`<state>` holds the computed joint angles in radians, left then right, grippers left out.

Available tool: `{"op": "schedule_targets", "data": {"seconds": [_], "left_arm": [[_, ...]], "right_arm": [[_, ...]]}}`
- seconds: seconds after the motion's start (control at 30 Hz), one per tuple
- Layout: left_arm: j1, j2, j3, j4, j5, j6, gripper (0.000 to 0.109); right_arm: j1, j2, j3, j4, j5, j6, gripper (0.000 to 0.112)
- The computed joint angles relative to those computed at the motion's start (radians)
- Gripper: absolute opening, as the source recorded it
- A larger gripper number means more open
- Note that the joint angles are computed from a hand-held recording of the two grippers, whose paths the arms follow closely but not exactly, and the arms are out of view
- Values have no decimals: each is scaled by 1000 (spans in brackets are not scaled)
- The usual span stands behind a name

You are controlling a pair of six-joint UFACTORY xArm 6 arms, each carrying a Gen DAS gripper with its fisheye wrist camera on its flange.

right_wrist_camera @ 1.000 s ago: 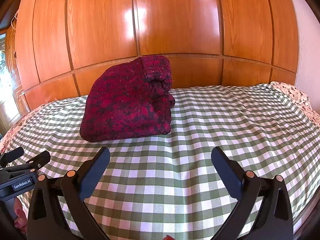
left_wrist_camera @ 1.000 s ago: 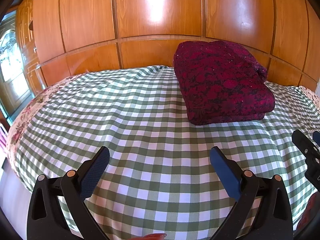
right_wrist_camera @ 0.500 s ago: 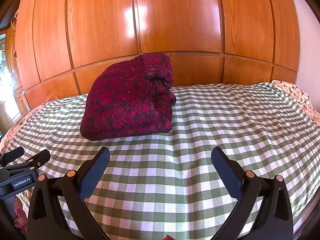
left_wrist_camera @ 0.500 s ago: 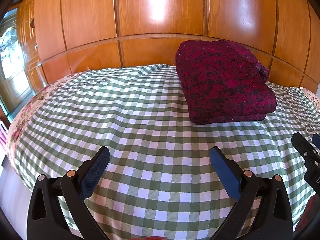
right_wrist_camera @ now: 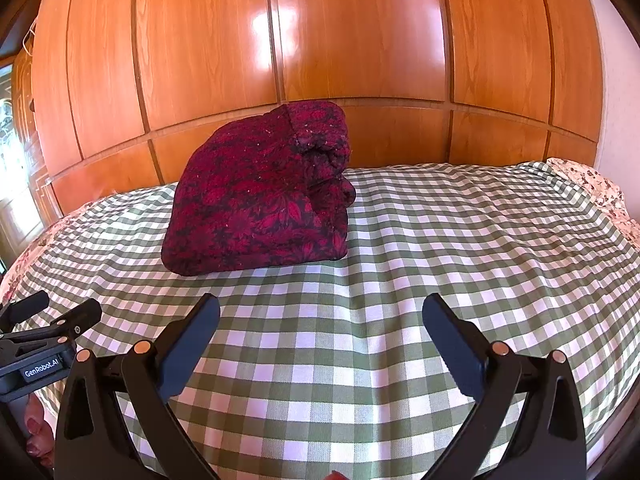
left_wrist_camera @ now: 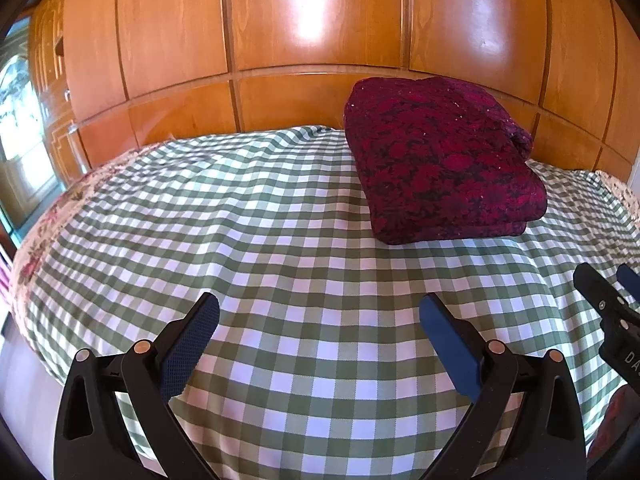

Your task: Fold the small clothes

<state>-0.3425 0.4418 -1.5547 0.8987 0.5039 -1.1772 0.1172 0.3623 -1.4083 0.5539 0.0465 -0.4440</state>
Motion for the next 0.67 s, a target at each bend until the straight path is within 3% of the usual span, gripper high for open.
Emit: {"op": "schedule_targets", "data": {"seconds": [0.67], "left_arm": [[3, 37, -39, -149, 48, 97, 99]], "right_arm": [[-14, 13, -9, -40, 19, 47, 101]]}}
